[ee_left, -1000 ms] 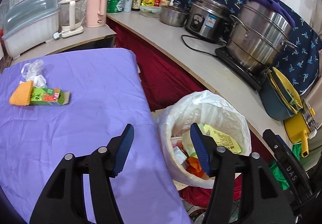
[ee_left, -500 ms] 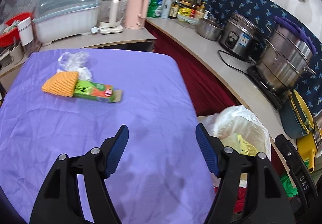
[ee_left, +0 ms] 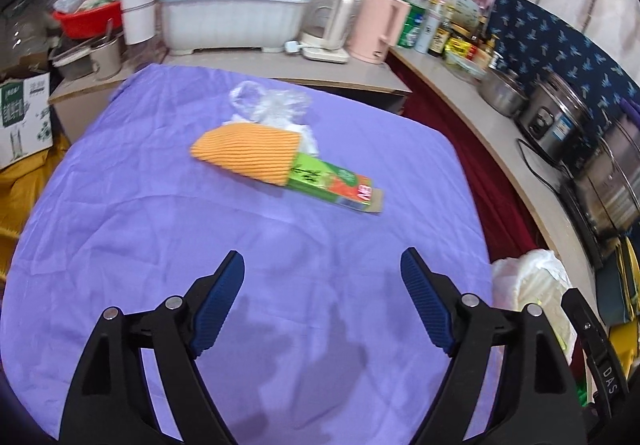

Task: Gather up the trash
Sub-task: 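Move both open tools back over the table toward the foam sleeve and tissue, then grasp the orange foam sleeve with the left tool while the right tool grasps the tissue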

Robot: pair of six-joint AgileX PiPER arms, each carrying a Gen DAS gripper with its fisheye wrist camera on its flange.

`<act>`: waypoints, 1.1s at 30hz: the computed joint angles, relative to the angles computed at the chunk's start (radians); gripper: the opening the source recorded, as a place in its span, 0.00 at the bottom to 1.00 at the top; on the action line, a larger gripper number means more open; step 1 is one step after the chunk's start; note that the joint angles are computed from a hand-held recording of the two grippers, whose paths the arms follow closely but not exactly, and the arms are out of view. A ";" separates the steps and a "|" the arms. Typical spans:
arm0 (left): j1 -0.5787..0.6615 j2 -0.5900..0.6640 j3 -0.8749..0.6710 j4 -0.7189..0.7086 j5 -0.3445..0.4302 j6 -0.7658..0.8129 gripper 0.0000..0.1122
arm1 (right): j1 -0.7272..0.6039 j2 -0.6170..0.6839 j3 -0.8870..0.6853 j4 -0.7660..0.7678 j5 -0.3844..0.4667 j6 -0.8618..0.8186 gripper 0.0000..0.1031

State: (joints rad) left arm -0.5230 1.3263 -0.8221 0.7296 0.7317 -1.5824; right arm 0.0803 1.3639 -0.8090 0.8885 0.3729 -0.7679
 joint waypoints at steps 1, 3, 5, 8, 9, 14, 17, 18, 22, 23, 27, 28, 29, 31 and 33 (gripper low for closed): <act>0.023 -0.013 0.017 -0.008 -0.009 0.009 0.68 | 0.026 0.008 -0.004 -0.018 -0.012 0.026 0.60; 0.080 -0.045 0.058 -0.032 -0.034 0.039 0.68 | 0.088 0.031 -0.016 -0.061 -0.041 0.088 0.59; 0.159 -0.069 0.089 -0.075 -0.069 0.098 0.68 | 0.128 0.055 -0.029 -0.078 -0.060 0.119 0.60; 0.263 -0.087 0.120 -0.128 -0.112 0.179 0.68 | 0.195 0.105 -0.064 -0.127 -0.085 0.189 0.60; 0.299 -0.087 0.126 -0.149 -0.131 0.213 0.68 | 0.221 0.129 -0.082 -0.147 -0.093 0.218 0.60; 0.470 -0.047 0.124 -0.271 -0.220 0.399 0.68 | 0.297 0.245 -0.184 -0.188 -0.102 0.287 0.60; 0.554 0.005 0.102 -0.367 -0.273 0.520 0.68 | 0.346 0.343 -0.287 -0.240 -0.097 0.352 0.60; 0.581 0.027 0.092 -0.412 -0.291 0.571 0.68 | 0.355 0.370 -0.316 -0.250 -0.093 0.363 0.60; 0.660 0.116 0.049 -0.587 -0.353 0.759 0.68 | 0.390 0.502 -0.474 -0.300 -0.053 0.423 0.59; 0.675 0.142 0.036 -0.637 -0.366 0.810 0.68 | 0.397 0.547 -0.531 -0.303 -0.034 0.429 0.59; 0.734 0.251 -0.030 -0.861 -0.396 1.022 0.68 | 0.420 0.689 -0.723 -0.380 0.037 0.492 0.52; 0.743 0.268 -0.039 -0.899 -0.402 1.058 0.68 | 0.423 0.729 -0.779 -0.389 0.065 0.500 0.49; 0.753 0.289 -0.052 -0.946 -0.406 1.102 0.68 | 0.425 0.755 -0.814 -0.388 0.083 0.500 0.47; 0.777 0.332 -0.076 -1.059 -0.414 1.200 0.68 | 0.431 0.827 -0.917 -0.400 0.136 0.509 0.44; 0.795 0.363 -0.096 -1.137 -0.415 1.272 0.68 | 0.437 0.892 -1.016 -0.418 0.183 0.525 0.44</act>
State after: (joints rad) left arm 0.2717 1.6890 -0.9178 -0.4077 0.3165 -0.3102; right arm 0.5174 2.2563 -1.8251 0.4703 0.5556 -0.2426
